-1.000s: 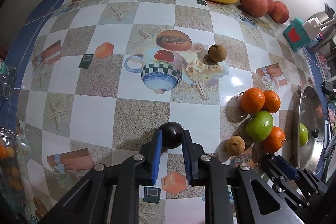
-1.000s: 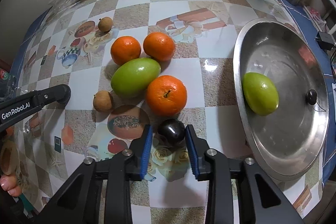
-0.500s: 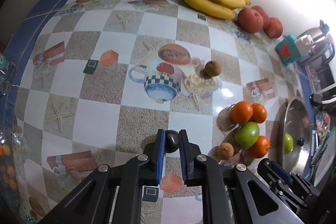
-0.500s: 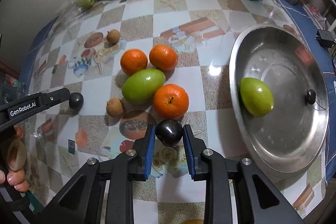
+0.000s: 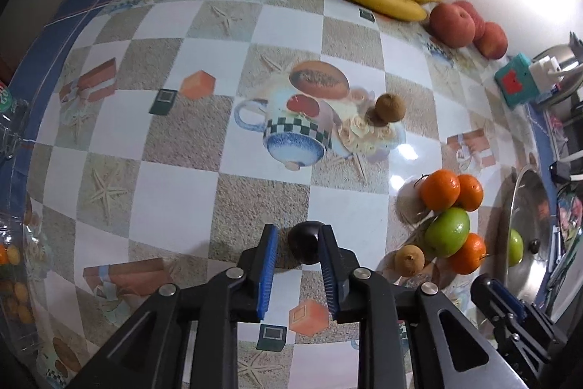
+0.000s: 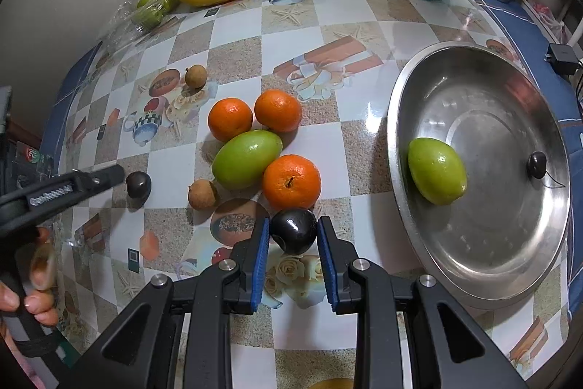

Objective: Organize fruits

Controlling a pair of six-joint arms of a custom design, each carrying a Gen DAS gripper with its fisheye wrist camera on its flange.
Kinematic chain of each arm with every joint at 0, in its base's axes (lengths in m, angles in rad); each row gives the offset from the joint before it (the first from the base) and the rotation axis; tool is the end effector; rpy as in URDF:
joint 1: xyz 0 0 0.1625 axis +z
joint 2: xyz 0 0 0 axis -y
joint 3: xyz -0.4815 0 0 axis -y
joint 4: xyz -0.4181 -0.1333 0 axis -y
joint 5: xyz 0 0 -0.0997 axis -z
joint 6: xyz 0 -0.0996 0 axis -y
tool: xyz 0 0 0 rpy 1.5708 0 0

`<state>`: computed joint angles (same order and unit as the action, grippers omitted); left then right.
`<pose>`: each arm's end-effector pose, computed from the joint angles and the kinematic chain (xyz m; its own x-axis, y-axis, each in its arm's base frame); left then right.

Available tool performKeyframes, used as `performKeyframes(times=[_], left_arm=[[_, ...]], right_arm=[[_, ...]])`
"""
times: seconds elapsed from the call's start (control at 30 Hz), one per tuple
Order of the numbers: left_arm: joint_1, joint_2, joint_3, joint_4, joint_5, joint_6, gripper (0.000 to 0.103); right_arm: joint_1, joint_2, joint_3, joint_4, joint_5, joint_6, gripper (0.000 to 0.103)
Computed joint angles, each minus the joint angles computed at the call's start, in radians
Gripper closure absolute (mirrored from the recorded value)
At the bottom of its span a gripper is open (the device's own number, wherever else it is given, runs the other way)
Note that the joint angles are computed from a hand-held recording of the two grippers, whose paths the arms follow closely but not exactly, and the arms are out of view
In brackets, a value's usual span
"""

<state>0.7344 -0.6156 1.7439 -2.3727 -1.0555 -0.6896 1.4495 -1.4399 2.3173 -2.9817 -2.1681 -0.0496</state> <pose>-0.3519 -0.5634 -0.0513 -0.8067 0.1761 -0.5641 0.2460 0.9680 -0.0496 0.0213 -0.4638 0.2981 -0.7904 0.3411 0.5089 0.0651 0.8727 -0.4839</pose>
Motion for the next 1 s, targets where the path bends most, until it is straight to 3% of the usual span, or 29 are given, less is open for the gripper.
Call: performKeyframes(times=[0.03,0.1,0.17,0.53,0.6,0.77,1.0], left_arm=[[0.000,0.002,-0.001,0.001,-0.003,0.000,0.075],[-0.002,0.009,-0.006,0.004,-0.005,0.003,0.056],[-0.005,0.013,-0.008,0.005,-0.003,0.007,0.047],[-0.011,0.057,-0.045,0.050,0.022,0.007,0.049],[-0.011,0.056,-0.044,0.058,0.027,0.006,0.060],[-0.018,0.059,-0.048,0.079,0.052,-0.002,0.072],[-0.023,0.050,-0.039,0.040,0.028,0.012,0.073]], right_arm=[[0.000,-0.002,0.001,-0.001,0.002,0.000,0.075],[-0.002,-0.008,0.003,0.000,0.008,0.000,0.075],[-0.003,-0.012,0.003,0.003,0.012,0.000,0.075],[-0.006,-0.021,0.004,0.013,0.028,-0.002,0.075],[-0.008,-0.023,0.004,0.017,0.029,-0.001,0.075],[-0.013,-0.028,0.004,0.021,0.036,-0.001,0.075],[-0.017,-0.035,0.004,0.024,0.043,0.002,0.075]])
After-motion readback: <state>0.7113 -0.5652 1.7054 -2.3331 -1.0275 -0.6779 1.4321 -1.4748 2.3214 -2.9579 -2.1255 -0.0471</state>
